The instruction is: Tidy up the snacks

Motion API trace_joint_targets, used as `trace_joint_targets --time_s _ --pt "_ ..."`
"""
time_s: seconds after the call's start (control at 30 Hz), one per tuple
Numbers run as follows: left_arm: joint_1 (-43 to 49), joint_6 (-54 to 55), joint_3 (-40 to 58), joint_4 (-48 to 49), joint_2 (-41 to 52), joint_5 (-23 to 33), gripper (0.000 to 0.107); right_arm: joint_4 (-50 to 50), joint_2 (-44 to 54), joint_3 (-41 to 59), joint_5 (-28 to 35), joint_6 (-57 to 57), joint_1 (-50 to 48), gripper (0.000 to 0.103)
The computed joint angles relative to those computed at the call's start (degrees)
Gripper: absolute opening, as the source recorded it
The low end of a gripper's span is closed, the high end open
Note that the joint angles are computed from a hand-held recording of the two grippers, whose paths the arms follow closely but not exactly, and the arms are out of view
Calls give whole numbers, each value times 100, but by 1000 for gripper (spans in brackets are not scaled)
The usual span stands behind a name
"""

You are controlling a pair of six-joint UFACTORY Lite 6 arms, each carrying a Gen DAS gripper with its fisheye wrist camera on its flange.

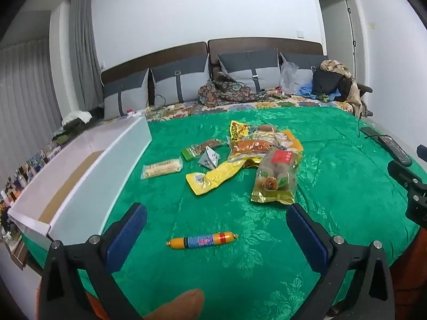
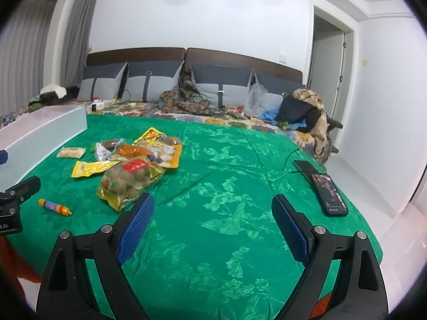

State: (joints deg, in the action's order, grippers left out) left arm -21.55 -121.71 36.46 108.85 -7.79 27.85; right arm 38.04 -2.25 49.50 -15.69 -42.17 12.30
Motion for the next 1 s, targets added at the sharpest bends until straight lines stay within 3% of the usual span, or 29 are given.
trace_joint_targets --time_s 1.0 --pt "490 -333 27 435 626 -308 103 -432 370 121 98 335 -45 92"
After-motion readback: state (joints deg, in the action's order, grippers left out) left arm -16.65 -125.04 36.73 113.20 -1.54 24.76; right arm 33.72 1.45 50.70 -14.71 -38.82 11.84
